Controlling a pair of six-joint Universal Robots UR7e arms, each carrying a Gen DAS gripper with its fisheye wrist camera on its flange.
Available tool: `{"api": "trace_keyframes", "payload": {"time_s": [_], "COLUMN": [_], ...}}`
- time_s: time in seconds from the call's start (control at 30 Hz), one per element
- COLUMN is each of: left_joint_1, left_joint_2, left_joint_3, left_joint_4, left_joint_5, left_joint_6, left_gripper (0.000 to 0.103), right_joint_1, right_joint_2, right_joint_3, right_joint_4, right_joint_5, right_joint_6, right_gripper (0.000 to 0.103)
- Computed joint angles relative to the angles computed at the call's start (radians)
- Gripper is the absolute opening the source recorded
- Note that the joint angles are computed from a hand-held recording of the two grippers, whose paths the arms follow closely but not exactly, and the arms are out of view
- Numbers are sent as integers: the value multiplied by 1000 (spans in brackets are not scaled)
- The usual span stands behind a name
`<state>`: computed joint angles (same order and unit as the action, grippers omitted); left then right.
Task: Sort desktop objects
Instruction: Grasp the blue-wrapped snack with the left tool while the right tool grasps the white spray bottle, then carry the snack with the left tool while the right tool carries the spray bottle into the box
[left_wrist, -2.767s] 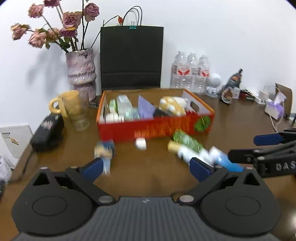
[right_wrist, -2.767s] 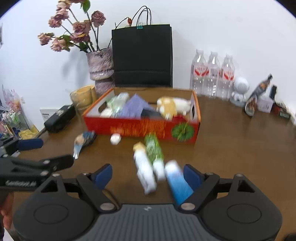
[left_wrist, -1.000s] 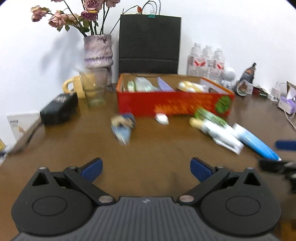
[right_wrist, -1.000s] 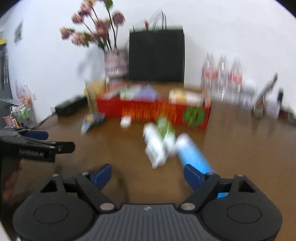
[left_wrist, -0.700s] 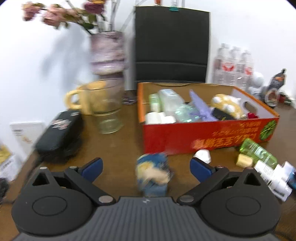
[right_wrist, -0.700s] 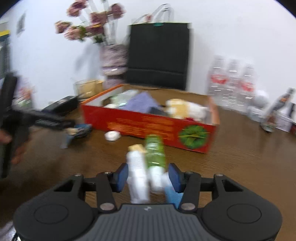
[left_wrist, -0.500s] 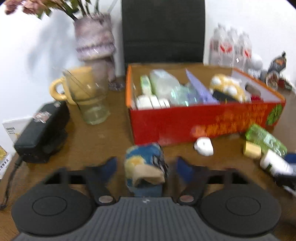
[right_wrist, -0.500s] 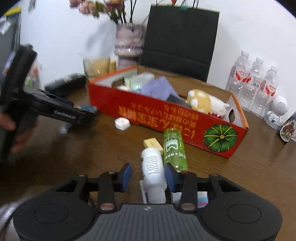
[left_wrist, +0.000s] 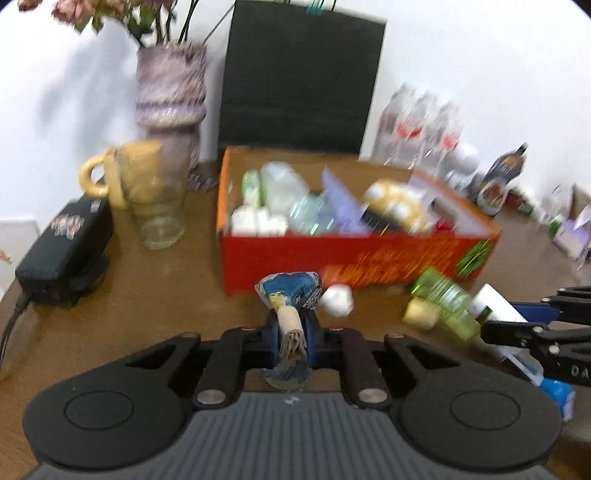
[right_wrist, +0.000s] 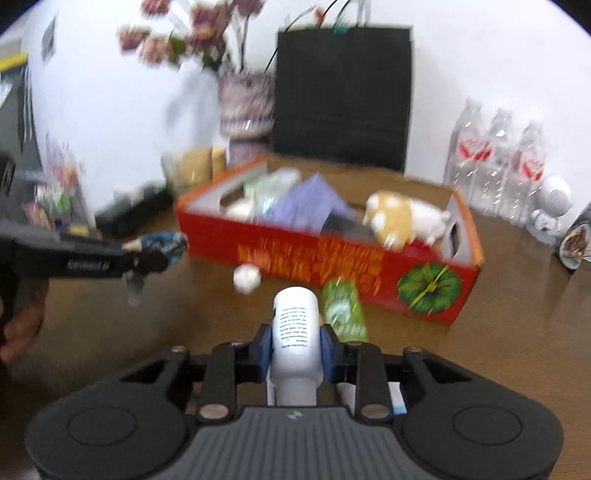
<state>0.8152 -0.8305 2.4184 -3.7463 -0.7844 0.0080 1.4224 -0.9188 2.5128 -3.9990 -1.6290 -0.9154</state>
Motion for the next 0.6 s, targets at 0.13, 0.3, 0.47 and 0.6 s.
{"api": "trace_keyframes", "payload": {"time_s": [0.13, 0.3, 0.47, 0.6], "left_joint_1": [-2, 64, 114, 162], "left_joint_2": [-51, -48, 95, 186], "left_joint_3": [-92, -315, -567, -698], "left_joint_4": [95, 329, 453, 525], "left_joint_5": [-22, -114, -84, -85], "left_joint_6": [26, -12, 36, 28], "left_gripper": [14, 14, 14, 16], "right_joint_1": [52, 143, 185, 180], "right_joint_2": [-100, -88, 38, 128], "right_joint_3": [-55, -269, -523, -666], "right_joint_4": [116, 305, 503, 589], "right_joint_5": [25, -54, -174, -235], "right_joint_6": [72, 191, 315, 375], "right_gripper": [26, 26, 26, 26]}}
